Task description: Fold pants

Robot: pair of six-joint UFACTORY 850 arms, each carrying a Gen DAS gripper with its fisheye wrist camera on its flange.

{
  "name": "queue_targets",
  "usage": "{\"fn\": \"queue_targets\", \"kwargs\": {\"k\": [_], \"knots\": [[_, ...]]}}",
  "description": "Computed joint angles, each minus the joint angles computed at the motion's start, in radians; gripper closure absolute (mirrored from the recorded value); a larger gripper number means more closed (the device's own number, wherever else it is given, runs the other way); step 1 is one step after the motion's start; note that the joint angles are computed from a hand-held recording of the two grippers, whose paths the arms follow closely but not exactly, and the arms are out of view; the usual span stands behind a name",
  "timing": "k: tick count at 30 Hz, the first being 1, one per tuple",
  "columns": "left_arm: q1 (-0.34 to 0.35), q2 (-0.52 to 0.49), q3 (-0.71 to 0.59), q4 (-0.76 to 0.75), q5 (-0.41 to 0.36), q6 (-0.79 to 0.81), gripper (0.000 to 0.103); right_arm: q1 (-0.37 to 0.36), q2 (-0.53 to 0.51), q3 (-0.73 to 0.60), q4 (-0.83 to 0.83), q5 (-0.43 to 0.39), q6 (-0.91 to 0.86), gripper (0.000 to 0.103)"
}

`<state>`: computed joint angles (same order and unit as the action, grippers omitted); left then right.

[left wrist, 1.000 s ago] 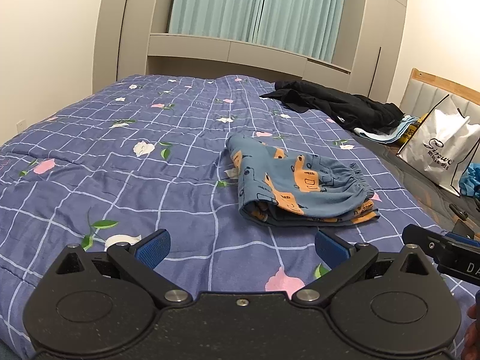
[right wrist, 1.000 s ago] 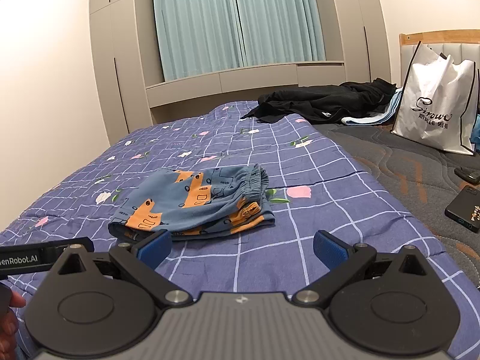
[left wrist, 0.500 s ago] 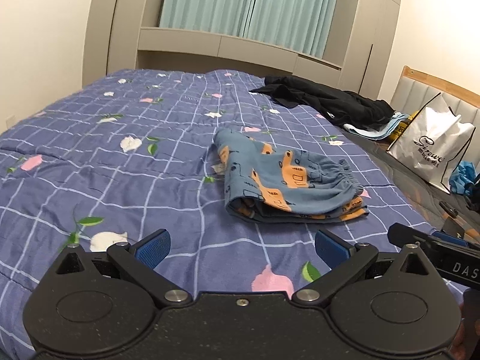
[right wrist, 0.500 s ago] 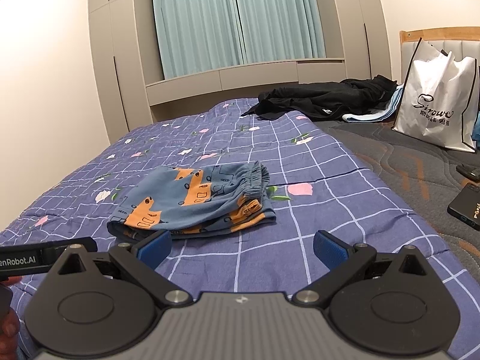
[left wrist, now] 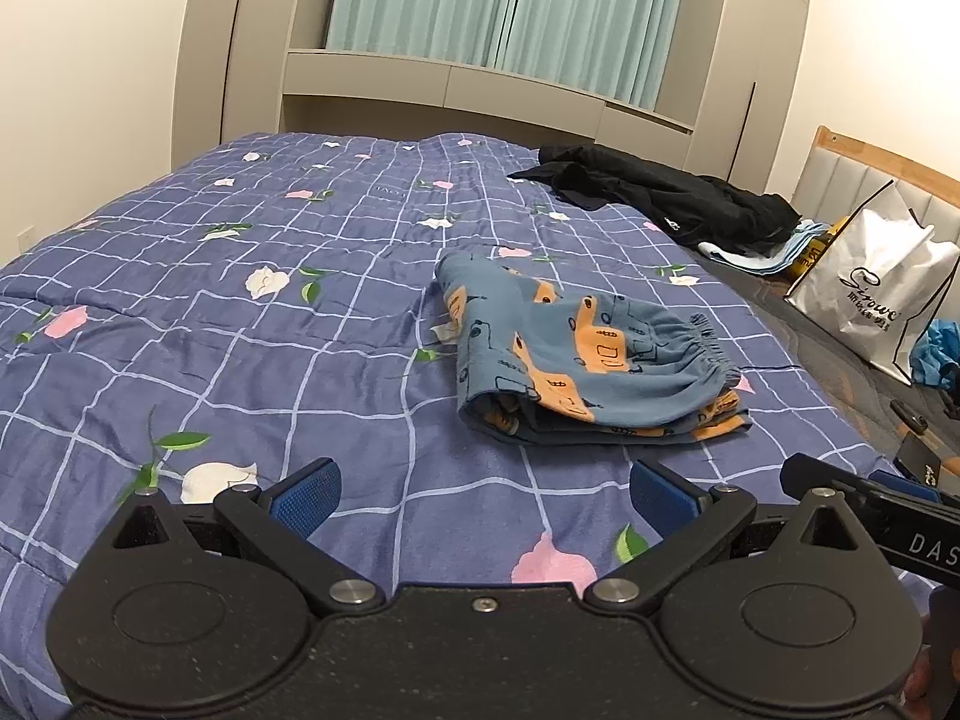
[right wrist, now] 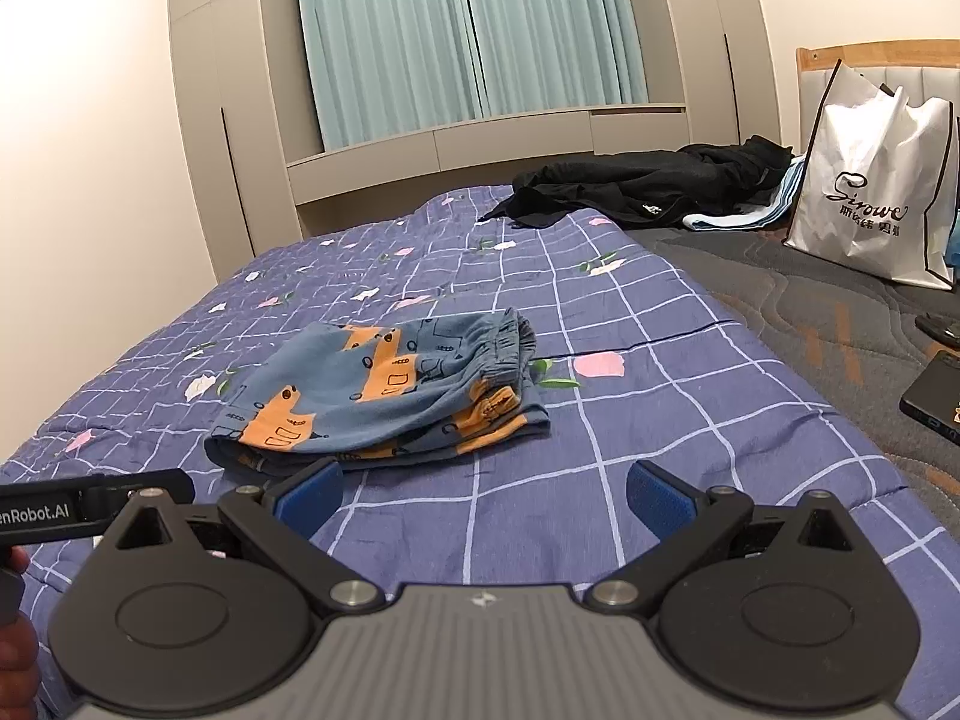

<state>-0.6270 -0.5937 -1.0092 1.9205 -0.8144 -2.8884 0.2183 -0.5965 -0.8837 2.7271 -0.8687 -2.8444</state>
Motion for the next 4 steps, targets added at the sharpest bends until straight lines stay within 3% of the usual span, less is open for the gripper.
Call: {"fn": "queue_targets", "kwargs": {"k": [4], "knots": [[0.003, -0.001, -0.001, -0.003, 0.004, 0.003, 0.001, 0.000, -0.003, -0.004, -0.001, 0.002, 0.003, 0.000]]}}
